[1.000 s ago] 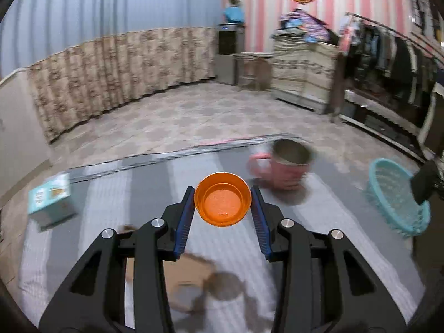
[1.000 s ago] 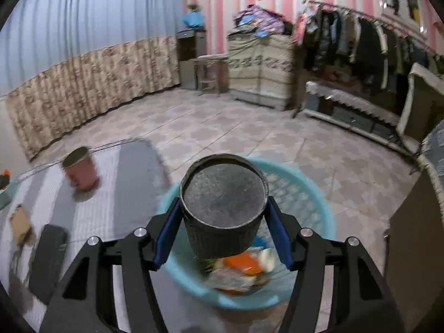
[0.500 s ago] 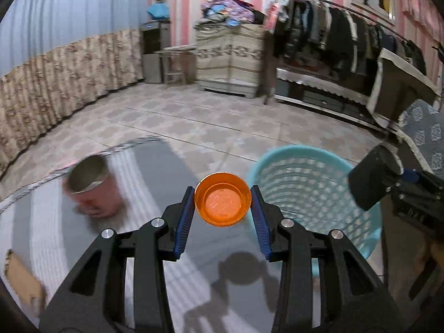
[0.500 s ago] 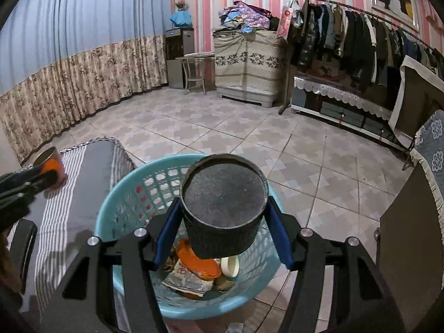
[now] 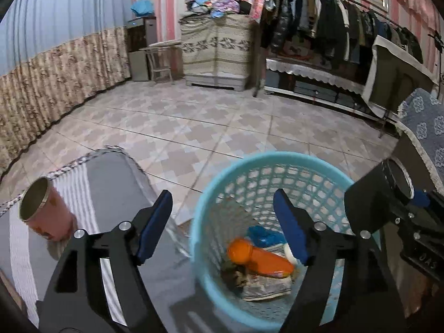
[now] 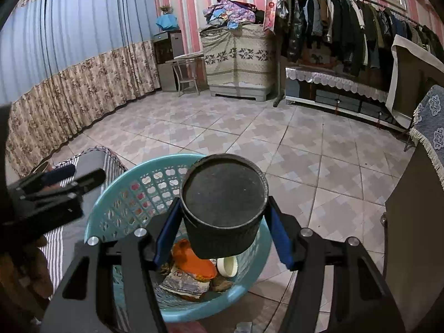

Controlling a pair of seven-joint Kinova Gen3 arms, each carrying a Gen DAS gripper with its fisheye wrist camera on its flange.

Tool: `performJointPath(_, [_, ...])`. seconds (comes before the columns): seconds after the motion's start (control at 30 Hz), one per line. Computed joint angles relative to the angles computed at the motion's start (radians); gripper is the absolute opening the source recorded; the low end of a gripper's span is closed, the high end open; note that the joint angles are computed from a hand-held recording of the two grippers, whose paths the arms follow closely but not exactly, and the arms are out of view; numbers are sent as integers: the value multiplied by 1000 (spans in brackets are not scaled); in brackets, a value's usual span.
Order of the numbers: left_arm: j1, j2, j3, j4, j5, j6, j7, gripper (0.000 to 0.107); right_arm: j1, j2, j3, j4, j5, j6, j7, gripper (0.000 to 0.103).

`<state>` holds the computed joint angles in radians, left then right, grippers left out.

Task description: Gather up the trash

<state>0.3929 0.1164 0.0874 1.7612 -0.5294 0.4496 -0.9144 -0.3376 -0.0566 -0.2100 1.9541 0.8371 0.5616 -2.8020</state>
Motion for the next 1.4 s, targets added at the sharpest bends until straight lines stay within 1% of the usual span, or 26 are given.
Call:
performJointPath(0.03, [23, -1, -18, -9, -31, 20, 29, 78, -1, 4, -2, -1, 2, 1, 0, 60])
performJointPath(0.1, [91, -18, -89, 3, -112, 35, 110, 84, -8, 14, -4, -3, 11, 4, -5, 60])
performJointPath(0.13, [106, -33, -105, 12, -153, 49, 149, 86, -14, 22, -6, -6, 18, 8, -11, 60])
performJointPath(0.17, [104, -42, -103, 16, -193, 61, 185, 88, -18, 25, -2, -7, 18, 6, -10, 60])
performJointPath(0.2, [83, -57, -84, 26, -232, 68, 220, 89, -24, 29, -1, -8, 22, 3, -17, 60])
performJointPath(0.27, [5, -94, -13, 55, -275, 68, 256, 94, -35, 33, -1, -5, 49, -12, -47, 60])
performJointPath(0.3, [-16, -112, 5, 68, -294, 71, 269, 95, -38, 33, 3, 1, 67, -28, -69, 61])
performJointPath(0.4, [-57, -163, 35, 108, -341, 75, 308, 98, -52, 32, -5, 17, 157, -56, -187, 83])
performJointPath(0.47, [-86, -209, 44, 137, -320, 70, 291, 98, -72, 38, -20, 9, 214, -13, -240, 86])
performJointPath(0.5, [-99, -224, 48, 144, -306, 71, 277, 98, -82, 39, -21, 5, 221, 2, -242, 90])
performJointPath(0.57, [-131, -271, 56, 171, -295, 75, 271, 98, -103, 35, -29, 6, 254, 37, -260, 91])
performJointPath(0.6, [-145, -291, 61, 183, -288, 77, 267, 98, -108, 34, -28, 1, 255, 46, -252, 93])
performJointPath(0.63, [-156, -315, 57, 195, -269, 77, 250, 98, -116, 29, -33, -1, 267, 67, -261, 98])
performJointPath(0.7, [-163, -369, 31, 215, -210, 83, 186, 98, -128, 14, -42, 2, 292, 91, -294, 99])
performJointPath(0.73, [-169, -393, 26, 225, -190, 88, 165, 98, -131, 5, -44, 4, 290, 87, -295, 99])
performJointPath(0.83, [-217, -485, 49, 271, -173, 127, 145, 98, -144, -18, -70, -2, 276, 100, -281, 99])
performJointPath(0.93, [-245, -559, 56, 300, -131, 158, 107, 98, -184, -28, -131, 2, 303, 162, -307, 99])
performJointPath(0.97, [-249, -588, 55, 310, -113, 173, 87, 98, -191, -31, -148, 5, 298, 174, -316, 99])
performJointPath(1.07, [-262, -670, 60, 337, -61, 221, 33, 98, -239, -47, -169, 14, 236, 158, -322, 99])
performJointPath(1.1, [-273, -703, 67, 350, -46, 235, 22, 98, -256, -45, -184, 9, 224, 174, -323, 99])
performJointPath(1.13, [-284, -736, 72, 364, -28, 248, 15, 98, -275, -40, -217, 1, 219, 206, -331, 99])
performJointPath(1.17, [-285, -763, 66, 376, -8, 253, 1, 98, -293, -40, -231, 3, 226, 222, -347, 99])
performJointPath(1.23, [-281, -818, 54, 401, 31, 273, -32, 98, -345, -38, -280, 14, 252, 275, -408, 99])
performJointPath(1.27, [-288, -842, 57, 410, 44, 288, -48, 98, -369, -36, -293, 17, 254, 295, -426, 99])
performJointPath(1.33, [-323, -887, 86, 425, 63, 339, -70, 98, -420, -33, -317, 28, 256, 333, -465, 99])
performJointPath(1.4, [-345, -928, 95, 441, 82, 356, -94, 98, -469, -30, -342, 36, 274, 386, -514, 99])
